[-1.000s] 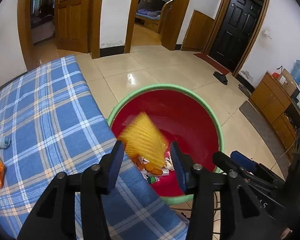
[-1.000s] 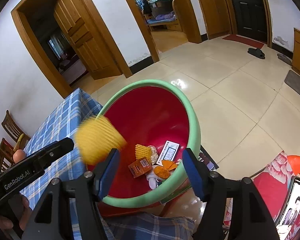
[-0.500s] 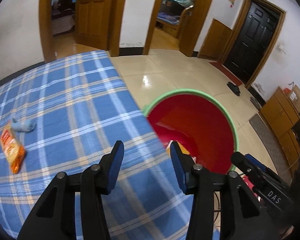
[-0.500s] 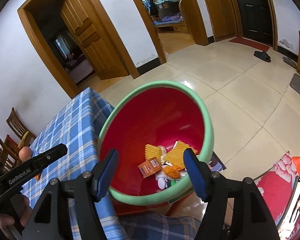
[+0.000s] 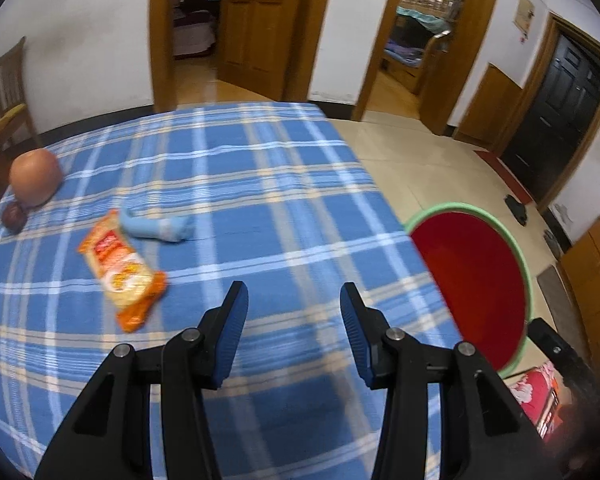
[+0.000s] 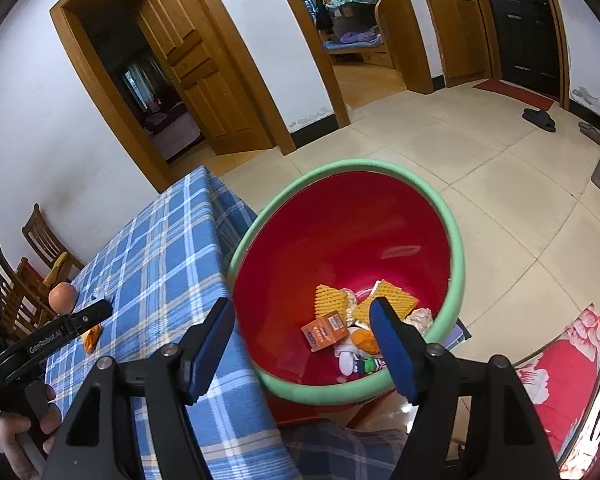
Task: Collect trash
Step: 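Move both tools back from the bucket toward the snack bag on the table, then grasp the wrapped snack bag with the left tool while the right tool grasps the blue plastic toy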
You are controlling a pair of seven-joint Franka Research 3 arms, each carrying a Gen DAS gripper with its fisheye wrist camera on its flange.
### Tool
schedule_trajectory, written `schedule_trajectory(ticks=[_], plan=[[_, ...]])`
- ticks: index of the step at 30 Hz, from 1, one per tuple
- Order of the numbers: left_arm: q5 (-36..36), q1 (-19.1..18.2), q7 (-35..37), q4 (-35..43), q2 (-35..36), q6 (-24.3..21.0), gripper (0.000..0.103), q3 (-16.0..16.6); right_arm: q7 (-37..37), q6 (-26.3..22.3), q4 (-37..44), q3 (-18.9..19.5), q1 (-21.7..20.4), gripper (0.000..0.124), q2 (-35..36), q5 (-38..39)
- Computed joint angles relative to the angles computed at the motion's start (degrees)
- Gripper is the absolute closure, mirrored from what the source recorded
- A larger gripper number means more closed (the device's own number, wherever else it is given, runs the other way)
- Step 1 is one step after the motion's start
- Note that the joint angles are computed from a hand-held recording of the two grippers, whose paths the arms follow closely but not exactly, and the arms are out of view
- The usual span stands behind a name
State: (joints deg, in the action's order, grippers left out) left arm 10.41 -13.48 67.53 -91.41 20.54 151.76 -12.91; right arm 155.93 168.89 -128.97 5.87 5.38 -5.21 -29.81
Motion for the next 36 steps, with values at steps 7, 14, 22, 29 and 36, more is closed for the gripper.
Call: schedule_trajectory(ticks=[7, 14, 22, 29, 36], plan=[[4.21, -0.11, -5.17, -1.51, -1.03, 0.03, 0.055, 2.93, -1.26, -0.69, 1.56, -0.21, 1.25, 0.050, 1.16, 0.61], [9.53, 0.22, -11.89, -1.80, -1.04, -0.83, 0.055, 4.98, -3.23, -1.05, 2.92, -1.10, 2.94, 0.049, 2.37, 2.05], [11.88, 1.17, -16.28, 1.10, 1.41, -4.05, 0.055, 5.57, -4.87, -1.75, 4.86, -1.99, 4.89, 0.049, 3.91, 2.90], [9.96, 1.98, -15.37, 4.16, 4.08, -5.11, 0.049, 4.92, -7.10, -1.95, 6.02, -2.80, 6.29, 0.049, 5.03, 4.81], [7.92, 2.67, -14.42, 3.53, 4.53, -3.23, 0.049, 4.52, -9.22, -2.58, 8.11, -3.43, 7.89, 0.049, 6.63, 6.41]])
